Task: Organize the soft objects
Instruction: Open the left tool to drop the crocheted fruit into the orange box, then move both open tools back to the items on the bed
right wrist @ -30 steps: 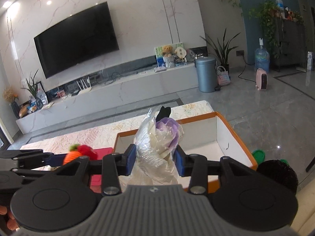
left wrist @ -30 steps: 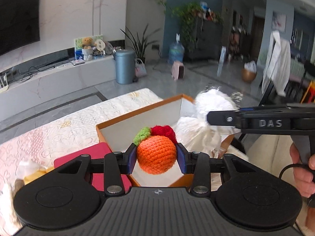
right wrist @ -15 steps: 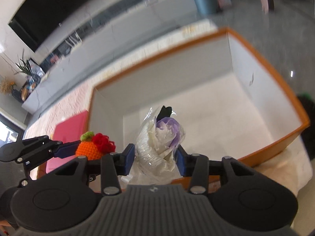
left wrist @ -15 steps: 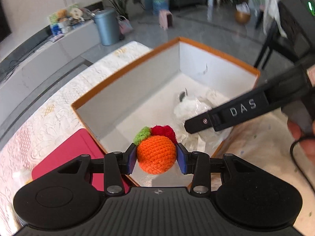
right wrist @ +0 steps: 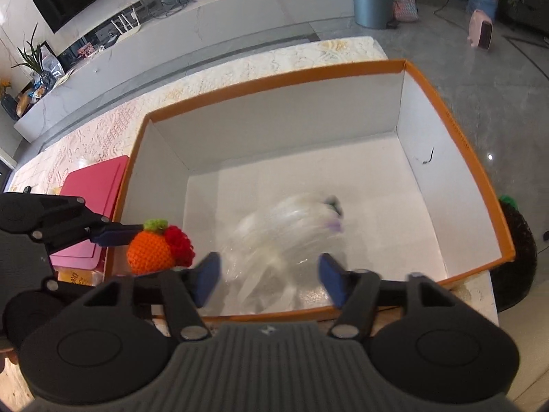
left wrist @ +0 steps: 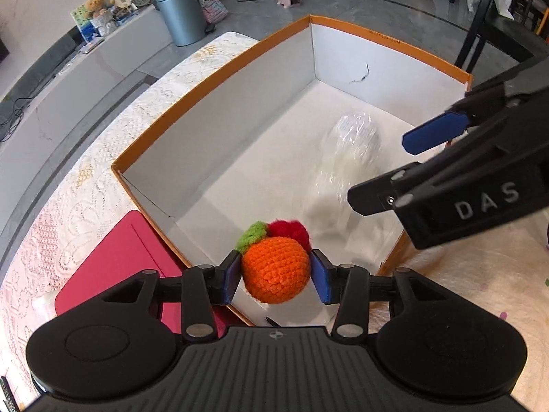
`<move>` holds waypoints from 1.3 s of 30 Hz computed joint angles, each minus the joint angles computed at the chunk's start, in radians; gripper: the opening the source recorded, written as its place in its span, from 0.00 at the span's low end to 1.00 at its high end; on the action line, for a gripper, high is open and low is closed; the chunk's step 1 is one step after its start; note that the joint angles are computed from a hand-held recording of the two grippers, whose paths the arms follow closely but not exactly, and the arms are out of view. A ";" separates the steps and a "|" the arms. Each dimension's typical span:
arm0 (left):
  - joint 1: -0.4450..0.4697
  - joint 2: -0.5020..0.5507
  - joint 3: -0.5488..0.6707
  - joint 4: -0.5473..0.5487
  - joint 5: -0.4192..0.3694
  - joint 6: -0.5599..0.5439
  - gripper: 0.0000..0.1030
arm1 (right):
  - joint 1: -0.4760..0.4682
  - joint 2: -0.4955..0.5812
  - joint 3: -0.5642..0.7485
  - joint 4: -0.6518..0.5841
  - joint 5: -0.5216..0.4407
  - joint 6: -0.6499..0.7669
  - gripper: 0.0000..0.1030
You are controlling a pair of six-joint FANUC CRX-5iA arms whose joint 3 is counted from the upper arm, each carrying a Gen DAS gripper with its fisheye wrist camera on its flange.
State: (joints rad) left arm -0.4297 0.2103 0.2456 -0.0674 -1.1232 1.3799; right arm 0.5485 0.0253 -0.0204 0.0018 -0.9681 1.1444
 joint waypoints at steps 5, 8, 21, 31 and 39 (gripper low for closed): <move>0.004 -0.055 -0.069 0.027 0.087 0.013 0.73 | 0.032 -0.033 -0.033 0.062 0.016 -0.035 0.69; 0.005 -0.101 -0.117 0.035 0.139 0.009 0.74 | 0.065 -0.069 -0.072 0.131 0.040 -0.091 0.75; 0.023 -0.431 -0.405 -0.007 0.437 0.179 0.74 | 0.260 -0.305 -0.408 0.610 0.261 -0.666 0.81; -0.054 -0.635 -0.519 -0.340 0.450 0.588 0.75 | 0.372 -0.435 -0.695 1.214 0.363 -1.319 0.87; 0.023 -0.764 -0.640 -0.397 0.381 0.820 0.75 | 0.469 -0.393 -0.765 1.434 0.334 -1.517 0.87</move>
State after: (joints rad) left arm -0.4063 -0.5534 -0.3941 -0.4644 -0.7421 2.1995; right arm 1.0179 -0.3679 -0.7851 1.4363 -0.6345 -0.3724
